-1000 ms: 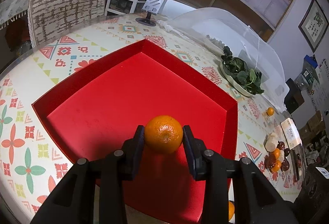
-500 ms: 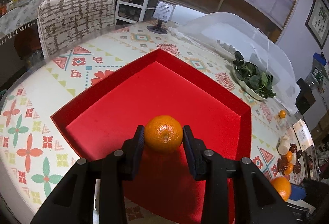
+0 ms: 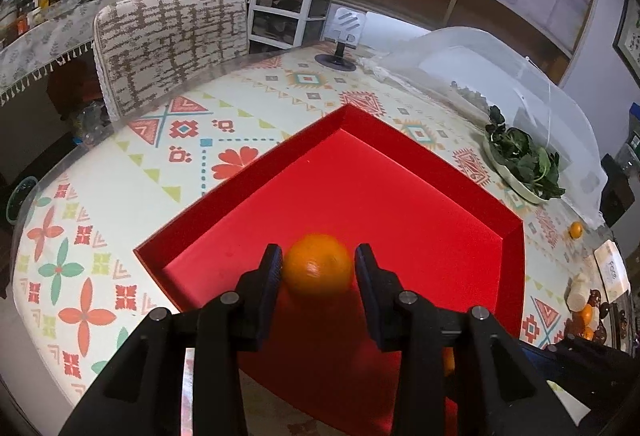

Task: Organize fruits
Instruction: 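Carry the orange into the red tray and open the left tool while the right tool grasps another orange, then release the orange into the red tray with the right tool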

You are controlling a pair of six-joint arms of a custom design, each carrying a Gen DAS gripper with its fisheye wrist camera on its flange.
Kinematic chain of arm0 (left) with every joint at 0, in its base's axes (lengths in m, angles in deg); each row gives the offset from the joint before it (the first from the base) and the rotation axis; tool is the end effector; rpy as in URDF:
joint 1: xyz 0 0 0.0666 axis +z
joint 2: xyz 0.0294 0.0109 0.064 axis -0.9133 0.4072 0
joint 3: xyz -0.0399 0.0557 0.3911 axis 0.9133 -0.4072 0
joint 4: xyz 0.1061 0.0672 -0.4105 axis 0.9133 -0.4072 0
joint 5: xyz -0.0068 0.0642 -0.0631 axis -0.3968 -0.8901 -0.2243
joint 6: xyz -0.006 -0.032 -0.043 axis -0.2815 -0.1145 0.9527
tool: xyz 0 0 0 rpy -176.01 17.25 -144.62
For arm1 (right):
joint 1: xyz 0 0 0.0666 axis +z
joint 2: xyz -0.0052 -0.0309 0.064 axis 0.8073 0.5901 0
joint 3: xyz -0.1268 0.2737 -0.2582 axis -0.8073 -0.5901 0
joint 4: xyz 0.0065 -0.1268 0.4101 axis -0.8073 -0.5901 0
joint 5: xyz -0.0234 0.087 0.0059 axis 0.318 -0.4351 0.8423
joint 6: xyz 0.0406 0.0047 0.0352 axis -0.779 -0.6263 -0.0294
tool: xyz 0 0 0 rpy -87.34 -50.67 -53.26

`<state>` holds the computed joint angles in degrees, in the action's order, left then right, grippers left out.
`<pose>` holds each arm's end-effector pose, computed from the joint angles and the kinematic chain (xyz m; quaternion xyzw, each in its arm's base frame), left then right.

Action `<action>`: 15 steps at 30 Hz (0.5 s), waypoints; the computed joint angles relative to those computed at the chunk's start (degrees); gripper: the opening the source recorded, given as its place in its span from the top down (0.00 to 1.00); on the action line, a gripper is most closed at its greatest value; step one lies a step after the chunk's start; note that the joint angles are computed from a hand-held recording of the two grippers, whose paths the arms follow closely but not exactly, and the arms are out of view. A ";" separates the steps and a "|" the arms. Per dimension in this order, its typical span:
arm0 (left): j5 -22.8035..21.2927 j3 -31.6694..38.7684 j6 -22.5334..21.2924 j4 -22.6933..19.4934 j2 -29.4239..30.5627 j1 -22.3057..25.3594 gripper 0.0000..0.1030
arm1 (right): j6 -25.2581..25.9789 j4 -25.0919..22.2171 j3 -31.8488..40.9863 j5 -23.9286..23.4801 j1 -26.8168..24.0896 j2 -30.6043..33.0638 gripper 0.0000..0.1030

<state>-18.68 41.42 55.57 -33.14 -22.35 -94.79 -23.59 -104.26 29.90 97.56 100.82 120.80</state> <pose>0.3477 -0.1873 0.3385 0.0036 0.9273 -0.1229 0.3537 0.3006 0.3118 0.3234 -0.1015 0.9239 0.1562 0.3344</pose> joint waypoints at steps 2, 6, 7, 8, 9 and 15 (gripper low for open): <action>-1.00 0.02 -0.24 0.06 -0.29 -0.22 0.58 | -0.19 0.15 0.06 0.64 0.01 0.50 0.61; -3.21 -0.09 -0.72 0.16 -1.08 -0.78 0.49 | -0.47 0.59 0.05 1.18 0.04 0.86 0.61; -3.35 0.00 -0.85 0.10 -1.16 -0.79 0.47 | -0.38 0.58 0.05 1.52 0.20 0.84 0.61; -3.45 0.04 -0.89 0.04 -1.28 -0.85 0.46 | -0.19 0.59 0.01 1.49 0.14 0.79 0.60; -3.53 0.05 -0.87 -0.01 -1.47 -0.92 0.45 | -0.07 0.66 0.02 1.72 0.28 0.71 0.59; -4.31 0.06 -0.62 -0.60 -2.39 -1.56 0.38 | -0.47 1.26 -0.47 3.39 0.94 -0.80 0.46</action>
